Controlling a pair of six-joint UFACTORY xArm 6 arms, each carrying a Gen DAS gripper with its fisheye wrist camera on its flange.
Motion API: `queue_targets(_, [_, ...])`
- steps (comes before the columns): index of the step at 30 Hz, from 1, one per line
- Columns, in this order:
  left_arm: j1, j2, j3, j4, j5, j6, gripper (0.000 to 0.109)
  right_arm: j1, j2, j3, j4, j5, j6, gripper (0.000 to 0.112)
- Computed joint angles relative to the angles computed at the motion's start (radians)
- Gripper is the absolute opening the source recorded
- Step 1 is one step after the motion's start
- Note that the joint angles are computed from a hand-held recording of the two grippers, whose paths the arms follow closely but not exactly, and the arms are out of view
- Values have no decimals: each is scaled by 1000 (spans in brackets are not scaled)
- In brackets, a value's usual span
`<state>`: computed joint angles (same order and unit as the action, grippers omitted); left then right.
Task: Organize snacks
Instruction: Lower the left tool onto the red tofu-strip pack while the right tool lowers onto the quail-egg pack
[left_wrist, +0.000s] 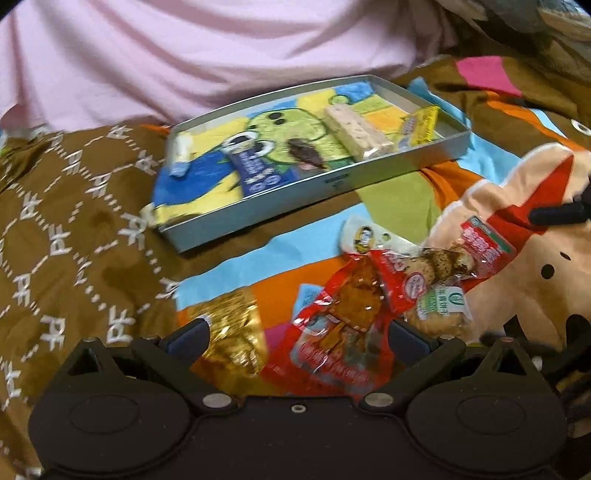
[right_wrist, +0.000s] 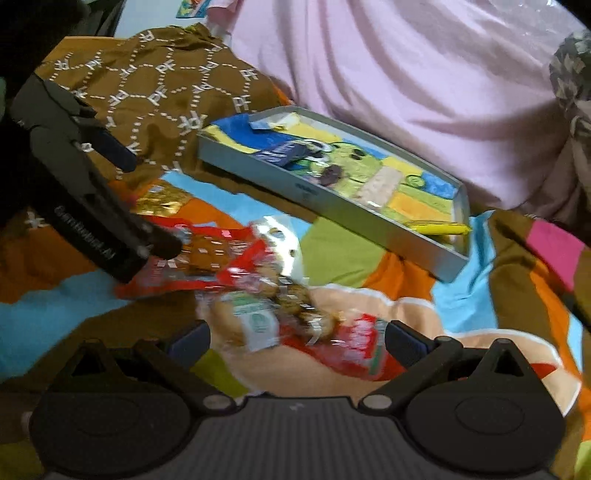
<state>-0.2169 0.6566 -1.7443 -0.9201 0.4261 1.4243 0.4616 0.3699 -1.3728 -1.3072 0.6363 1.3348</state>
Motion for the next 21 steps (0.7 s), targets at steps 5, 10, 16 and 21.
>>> queue_targets(5, [-13,25,-22,-19,20,108,102,-23,-8,14,-25,41,5,103])
queue_targets(10, [-21,42,-38,4,43,108,102,-32,-13,27,-30,50,-27,103])
queue_targets(16, [-41,51,-30,50,17,128,102,-13,28,-7,8,104,-131,97])
queue_targets(21, [-55,56,-21,89,-18,133,98,-5,56,-32,34,154,-161,92])
